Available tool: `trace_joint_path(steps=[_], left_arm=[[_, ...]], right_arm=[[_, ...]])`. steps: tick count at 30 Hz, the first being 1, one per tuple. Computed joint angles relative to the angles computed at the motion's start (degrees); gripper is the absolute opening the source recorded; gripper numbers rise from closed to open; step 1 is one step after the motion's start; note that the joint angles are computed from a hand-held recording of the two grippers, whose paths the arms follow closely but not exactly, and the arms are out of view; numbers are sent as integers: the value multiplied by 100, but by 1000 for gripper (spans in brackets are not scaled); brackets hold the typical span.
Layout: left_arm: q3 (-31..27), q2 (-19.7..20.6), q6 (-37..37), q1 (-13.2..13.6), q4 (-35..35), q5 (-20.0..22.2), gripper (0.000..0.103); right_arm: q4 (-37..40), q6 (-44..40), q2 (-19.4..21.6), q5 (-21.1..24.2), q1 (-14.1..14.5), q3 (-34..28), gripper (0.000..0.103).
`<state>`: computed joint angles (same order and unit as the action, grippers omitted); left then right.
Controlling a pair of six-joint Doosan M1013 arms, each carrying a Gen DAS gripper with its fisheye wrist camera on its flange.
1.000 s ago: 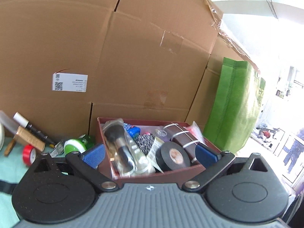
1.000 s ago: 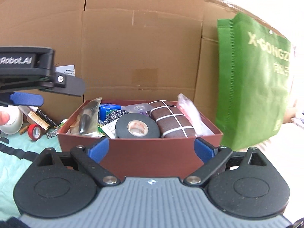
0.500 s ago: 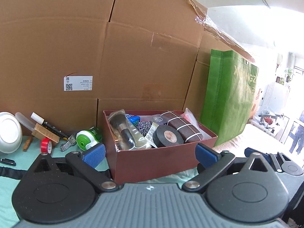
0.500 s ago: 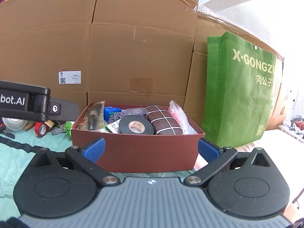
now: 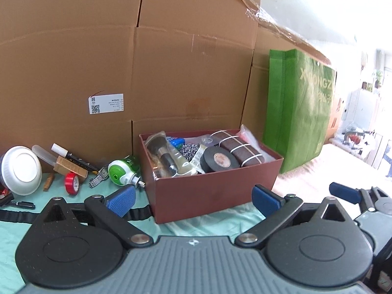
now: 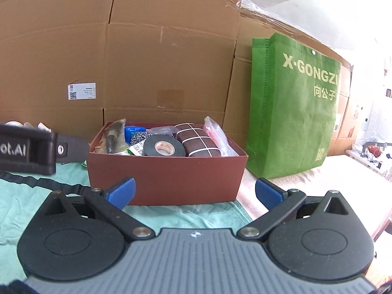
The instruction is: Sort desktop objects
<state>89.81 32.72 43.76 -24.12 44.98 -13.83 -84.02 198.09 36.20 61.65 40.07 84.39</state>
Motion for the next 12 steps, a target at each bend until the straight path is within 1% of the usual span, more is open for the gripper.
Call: trace_joint_path(steps=[4, 8, 12], left_arm=[[5, -3, -80, -18, 89, 75, 103], [31, -6, -9, -34, 68, 82, 103], [48, -9, 218, -53, -90, 116, 103]], right_arm=[[7, 55, -13, -22, 5, 31, 101], [5, 105, -12, -53, 14, 46, 101], [-2, 163, -12, -139, 5, 64, 101]])
